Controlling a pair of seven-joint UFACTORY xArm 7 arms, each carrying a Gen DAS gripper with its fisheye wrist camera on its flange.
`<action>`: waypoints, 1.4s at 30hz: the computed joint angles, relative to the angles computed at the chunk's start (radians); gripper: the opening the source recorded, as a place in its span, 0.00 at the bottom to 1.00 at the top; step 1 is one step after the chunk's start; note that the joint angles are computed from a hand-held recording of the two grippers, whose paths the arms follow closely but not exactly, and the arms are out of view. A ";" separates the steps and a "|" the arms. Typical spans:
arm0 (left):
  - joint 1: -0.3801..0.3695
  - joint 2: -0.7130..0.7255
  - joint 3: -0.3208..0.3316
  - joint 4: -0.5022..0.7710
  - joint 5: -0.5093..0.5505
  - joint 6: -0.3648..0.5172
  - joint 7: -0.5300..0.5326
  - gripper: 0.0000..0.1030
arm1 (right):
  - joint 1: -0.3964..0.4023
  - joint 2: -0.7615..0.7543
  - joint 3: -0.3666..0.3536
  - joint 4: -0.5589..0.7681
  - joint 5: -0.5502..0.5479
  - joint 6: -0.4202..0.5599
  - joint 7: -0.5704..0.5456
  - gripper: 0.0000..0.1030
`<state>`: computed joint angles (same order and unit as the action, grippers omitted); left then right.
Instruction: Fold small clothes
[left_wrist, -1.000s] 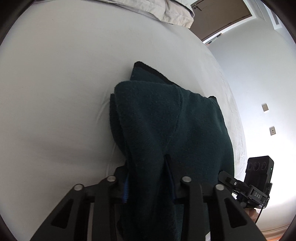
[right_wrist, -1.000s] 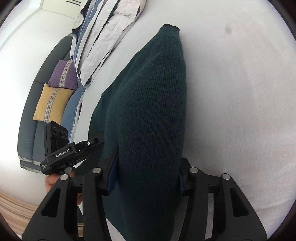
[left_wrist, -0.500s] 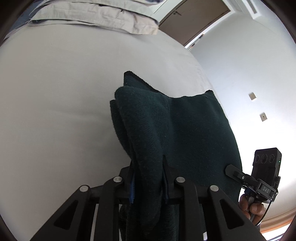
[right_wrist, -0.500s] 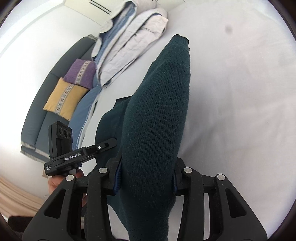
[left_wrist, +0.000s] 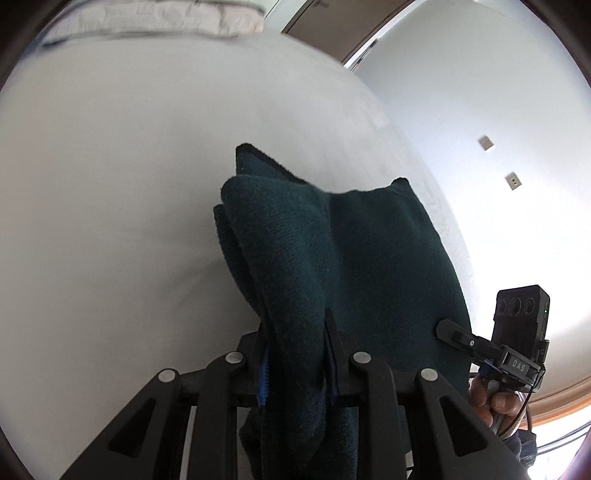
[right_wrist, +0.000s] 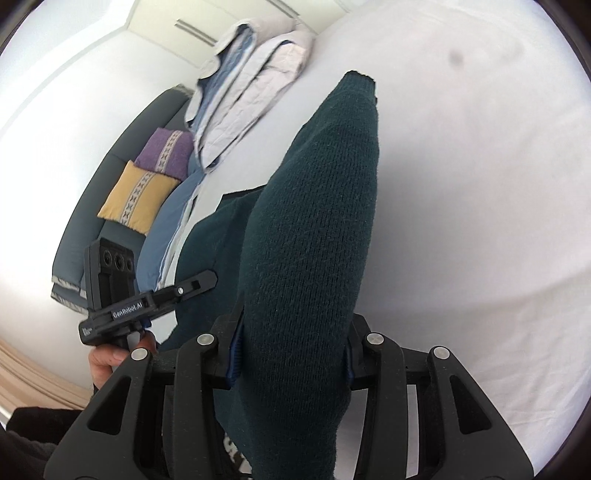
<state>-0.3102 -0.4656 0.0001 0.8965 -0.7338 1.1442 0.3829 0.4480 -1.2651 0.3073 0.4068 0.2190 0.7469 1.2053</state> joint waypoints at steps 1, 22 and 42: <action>0.001 0.015 -0.003 -0.013 -0.001 -0.003 -0.008 0.26 | 0.017 -0.043 -0.007 -0.047 0.021 0.013 0.021 0.38; -0.004 -0.329 0.004 -0.216 0.051 -0.165 -0.043 0.44 | -0.062 -0.354 0.150 0.174 -0.070 0.446 0.172 0.47; -0.142 -0.423 -0.008 -0.332 0.114 -0.320 -0.058 0.61 | -0.121 -0.246 0.232 0.211 -0.060 0.442 0.195 0.45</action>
